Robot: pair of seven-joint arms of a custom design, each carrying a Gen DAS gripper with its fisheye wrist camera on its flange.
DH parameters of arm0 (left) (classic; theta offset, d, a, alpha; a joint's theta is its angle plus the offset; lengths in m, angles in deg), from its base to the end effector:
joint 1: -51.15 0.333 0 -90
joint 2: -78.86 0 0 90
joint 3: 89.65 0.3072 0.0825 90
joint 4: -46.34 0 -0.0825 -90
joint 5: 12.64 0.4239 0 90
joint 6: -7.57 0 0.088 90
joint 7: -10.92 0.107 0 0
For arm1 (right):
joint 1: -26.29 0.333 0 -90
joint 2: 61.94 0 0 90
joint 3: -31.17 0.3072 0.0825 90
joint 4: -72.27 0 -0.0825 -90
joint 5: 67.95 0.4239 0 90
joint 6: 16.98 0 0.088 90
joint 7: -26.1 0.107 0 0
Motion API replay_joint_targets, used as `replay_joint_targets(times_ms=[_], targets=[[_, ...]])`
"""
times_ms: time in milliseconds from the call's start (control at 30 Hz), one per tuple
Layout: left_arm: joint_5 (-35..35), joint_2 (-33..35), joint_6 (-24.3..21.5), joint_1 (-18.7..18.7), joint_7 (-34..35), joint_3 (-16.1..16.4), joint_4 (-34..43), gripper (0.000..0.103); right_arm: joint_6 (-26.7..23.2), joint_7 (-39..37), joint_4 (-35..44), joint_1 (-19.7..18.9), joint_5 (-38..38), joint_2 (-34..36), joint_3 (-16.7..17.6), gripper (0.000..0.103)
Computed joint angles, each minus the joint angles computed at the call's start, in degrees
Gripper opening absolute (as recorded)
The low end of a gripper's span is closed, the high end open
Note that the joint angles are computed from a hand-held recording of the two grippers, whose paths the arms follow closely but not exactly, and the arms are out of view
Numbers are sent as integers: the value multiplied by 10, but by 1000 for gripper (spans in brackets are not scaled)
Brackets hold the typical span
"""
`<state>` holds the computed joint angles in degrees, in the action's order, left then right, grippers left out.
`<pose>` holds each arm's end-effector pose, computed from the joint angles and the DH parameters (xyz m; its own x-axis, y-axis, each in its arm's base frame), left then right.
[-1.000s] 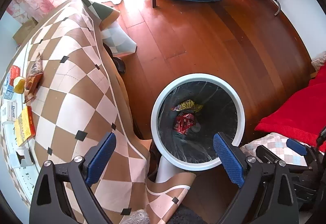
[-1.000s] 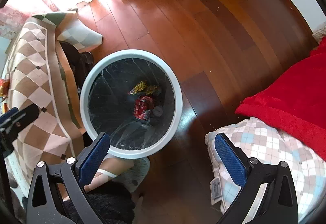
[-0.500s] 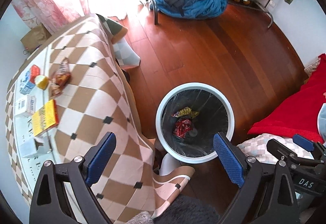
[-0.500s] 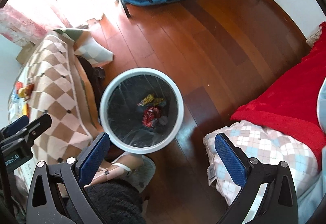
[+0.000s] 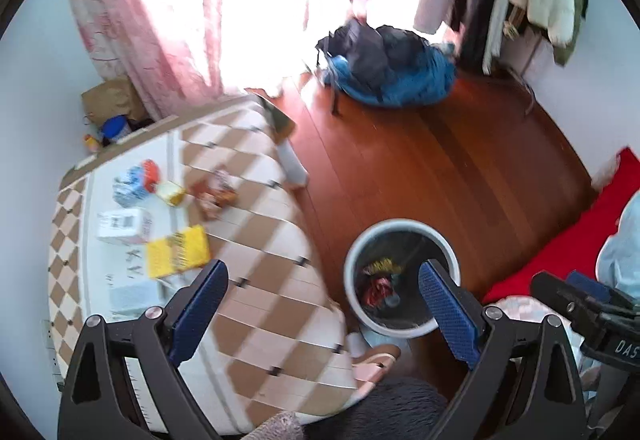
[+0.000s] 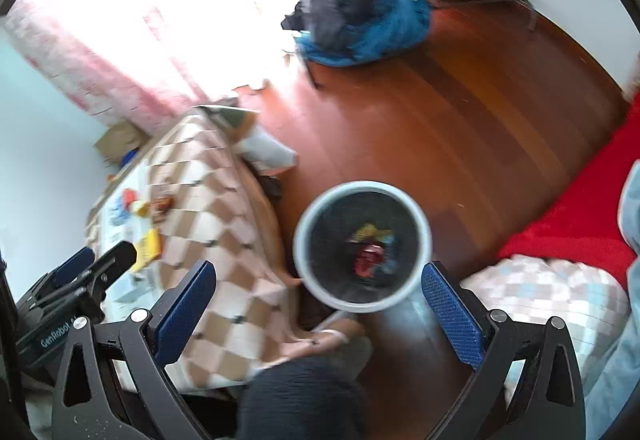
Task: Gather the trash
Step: 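Move both tools back over the table, then grasp the white carton with the left tool while the right tool grasps the yellow cigarette box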
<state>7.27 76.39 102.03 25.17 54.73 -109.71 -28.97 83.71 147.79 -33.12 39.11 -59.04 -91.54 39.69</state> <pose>0.4158 -0.3916 0.7850 0.0324 -0.9991 0.0256 -0.8679 -0.0408 -0.4950 0.3947 0.1938 0.7617 -0.1249 -0.9505 -0.2843 -0.9251 0.2152 -0.3128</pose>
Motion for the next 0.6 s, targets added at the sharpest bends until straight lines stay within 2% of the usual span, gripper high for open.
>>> replay_joint_targets(times_ms=[133,333,467,600], targets=[[1,-84,8,27,41,22,-90,98,4,-1,58,30,20,69,23,103],[4,-203,-6,77,162,53,-262,98,20,1,112,94,37,185,45,103],[-2,-233,-7,94,264,73,-342,97,6,10,163,137,23,275,50,103],[-31,-231,17,101,374,94,-385,96,-16,14,212,169,10,343,41,103]])
